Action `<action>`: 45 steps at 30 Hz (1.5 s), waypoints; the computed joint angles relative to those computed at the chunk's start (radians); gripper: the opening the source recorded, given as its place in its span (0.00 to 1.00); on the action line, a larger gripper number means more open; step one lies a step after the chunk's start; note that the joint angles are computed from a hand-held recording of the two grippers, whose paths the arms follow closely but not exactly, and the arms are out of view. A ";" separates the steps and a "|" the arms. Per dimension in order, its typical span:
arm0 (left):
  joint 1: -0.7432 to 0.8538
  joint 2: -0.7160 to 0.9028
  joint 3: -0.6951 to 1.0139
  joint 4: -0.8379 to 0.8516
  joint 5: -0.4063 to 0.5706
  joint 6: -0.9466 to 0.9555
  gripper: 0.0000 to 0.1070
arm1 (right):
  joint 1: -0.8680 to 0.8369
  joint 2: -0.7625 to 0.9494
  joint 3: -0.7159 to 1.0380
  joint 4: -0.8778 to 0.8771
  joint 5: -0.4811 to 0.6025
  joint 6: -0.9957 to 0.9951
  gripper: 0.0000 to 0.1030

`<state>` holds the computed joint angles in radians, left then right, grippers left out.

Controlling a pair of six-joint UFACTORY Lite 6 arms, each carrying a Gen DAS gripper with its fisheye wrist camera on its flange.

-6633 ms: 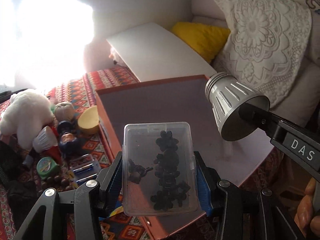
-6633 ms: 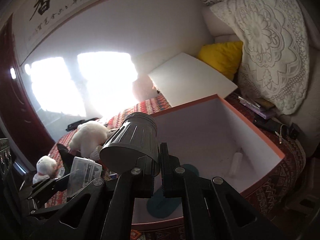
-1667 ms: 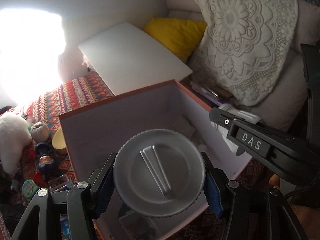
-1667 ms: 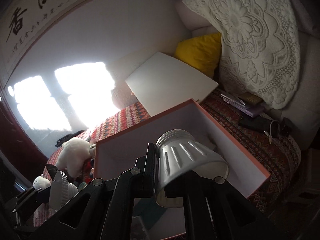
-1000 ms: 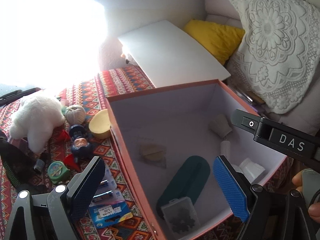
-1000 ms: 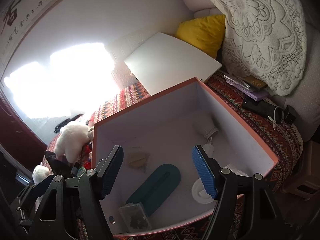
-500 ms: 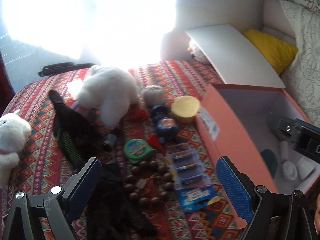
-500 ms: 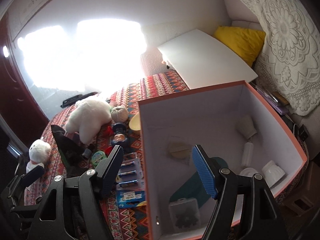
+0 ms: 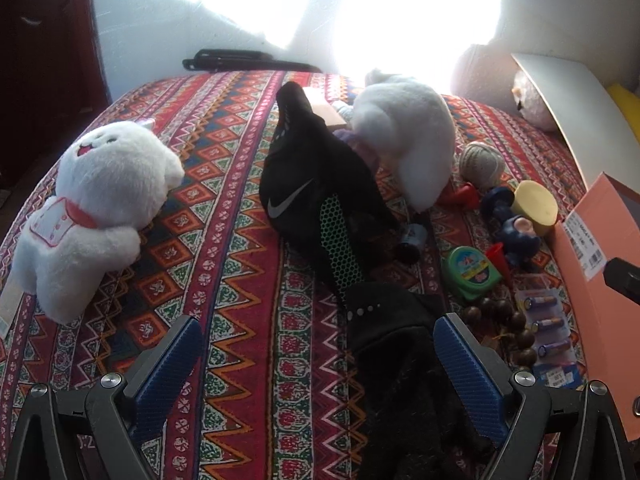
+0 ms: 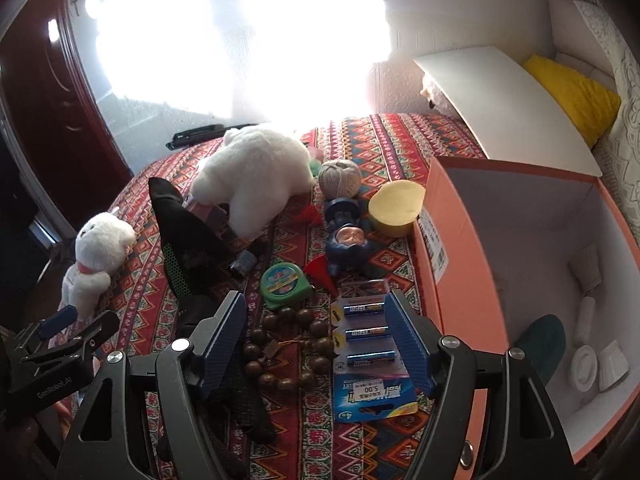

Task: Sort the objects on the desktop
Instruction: 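Grasp the blue doll figure with the right tool while the left tool reaches toward the green tape measure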

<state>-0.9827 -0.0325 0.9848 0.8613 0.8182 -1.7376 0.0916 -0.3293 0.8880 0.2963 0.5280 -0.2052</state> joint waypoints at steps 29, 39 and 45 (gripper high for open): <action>0.213 1.083 1.149 -0.593 -0.242 1.111 0.80 | -0.063 0.888 0.784 0.082 0.099 -0.004 0.70; 0.215 0.872 0.838 -0.507 -0.390 0.957 0.66 | -0.030 1.112 0.995 -0.030 0.162 0.091 0.67; 0.234 0.877 0.854 -0.593 -0.403 1.040 0.69 | -0.009 1.284 1.163 -0.181 0.179 0.203 0.66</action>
<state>-0.7486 0.8448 1.8389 0.2684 0.4149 -0.6975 0.0823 0.9551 2.0506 0.1157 0.7066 -0.0022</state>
